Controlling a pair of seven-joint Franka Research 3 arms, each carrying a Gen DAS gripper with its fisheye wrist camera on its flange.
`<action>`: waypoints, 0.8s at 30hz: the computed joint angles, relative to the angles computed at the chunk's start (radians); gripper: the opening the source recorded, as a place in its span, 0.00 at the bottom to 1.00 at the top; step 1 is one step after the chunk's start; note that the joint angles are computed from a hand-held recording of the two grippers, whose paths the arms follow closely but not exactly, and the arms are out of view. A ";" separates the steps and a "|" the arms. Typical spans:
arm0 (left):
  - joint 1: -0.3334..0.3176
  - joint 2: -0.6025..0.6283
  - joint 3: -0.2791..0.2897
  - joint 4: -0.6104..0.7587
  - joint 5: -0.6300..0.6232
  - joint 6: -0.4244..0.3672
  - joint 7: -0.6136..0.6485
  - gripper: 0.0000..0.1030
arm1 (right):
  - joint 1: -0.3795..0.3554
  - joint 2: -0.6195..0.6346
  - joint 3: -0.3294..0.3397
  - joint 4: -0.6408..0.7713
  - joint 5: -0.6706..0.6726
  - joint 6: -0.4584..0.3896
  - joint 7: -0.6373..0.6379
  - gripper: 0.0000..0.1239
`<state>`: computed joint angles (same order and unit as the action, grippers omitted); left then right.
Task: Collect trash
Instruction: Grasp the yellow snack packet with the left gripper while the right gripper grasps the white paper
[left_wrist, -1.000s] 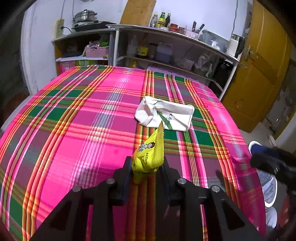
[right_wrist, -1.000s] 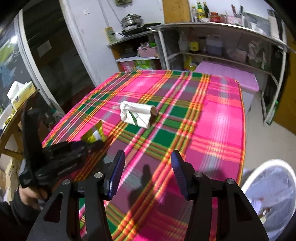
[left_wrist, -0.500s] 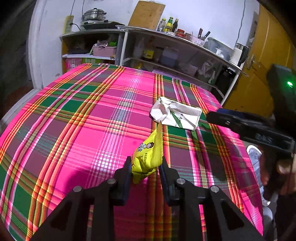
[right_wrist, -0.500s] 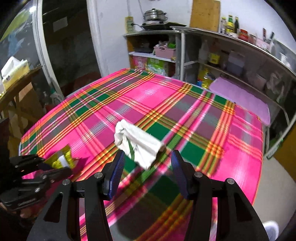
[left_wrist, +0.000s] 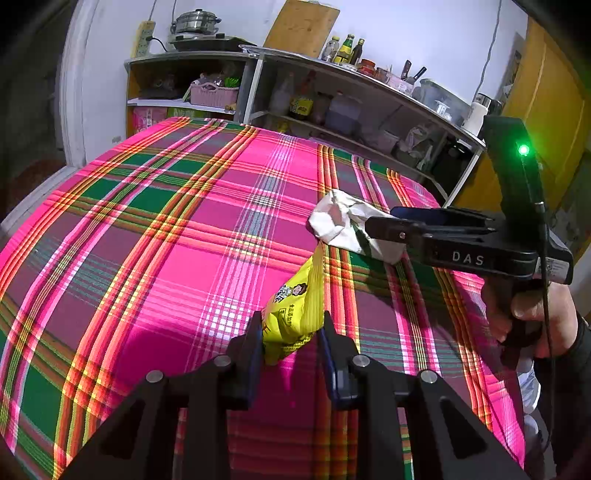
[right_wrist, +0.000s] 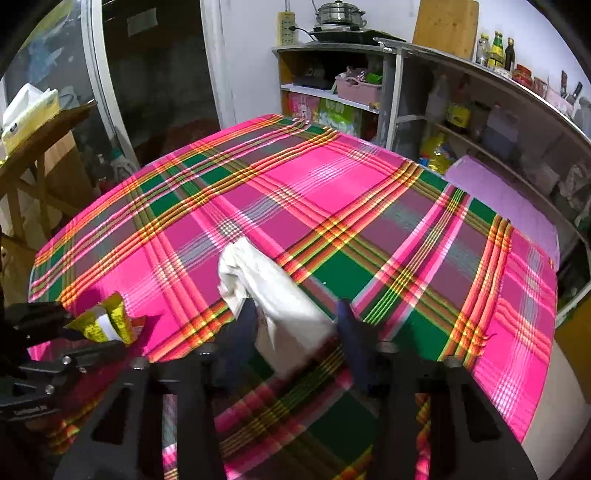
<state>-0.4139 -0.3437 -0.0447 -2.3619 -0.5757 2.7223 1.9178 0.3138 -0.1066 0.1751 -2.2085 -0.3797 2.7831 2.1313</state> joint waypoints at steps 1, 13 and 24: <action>0.000 0.000 0.000 0.000 -0.001 0.000 0.001 0.27 | 0.003 -0.002 0.001 0.001 0.010 -0.007 -0.003 0.22; -0.003 -0.030 -0.007 -0.016 0.027 0.003 -0.024 0.27 | -0.019 -0.132 0.066 -0.099 -0.046 0.000 0.165 0.17; -0.084 -0.126 -0.002 -0.061 0.040 0.003 -0.037 0.27 | -0.074 -0.385 0.183 -0.279 0.030 -0.042 0.299 0.17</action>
<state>-0.4978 -0.4694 -0.0466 -2.4232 -0.5353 2.7248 1.8810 0.2398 -0.4912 0.3582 -2.4877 -0.3499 2.7412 2.4302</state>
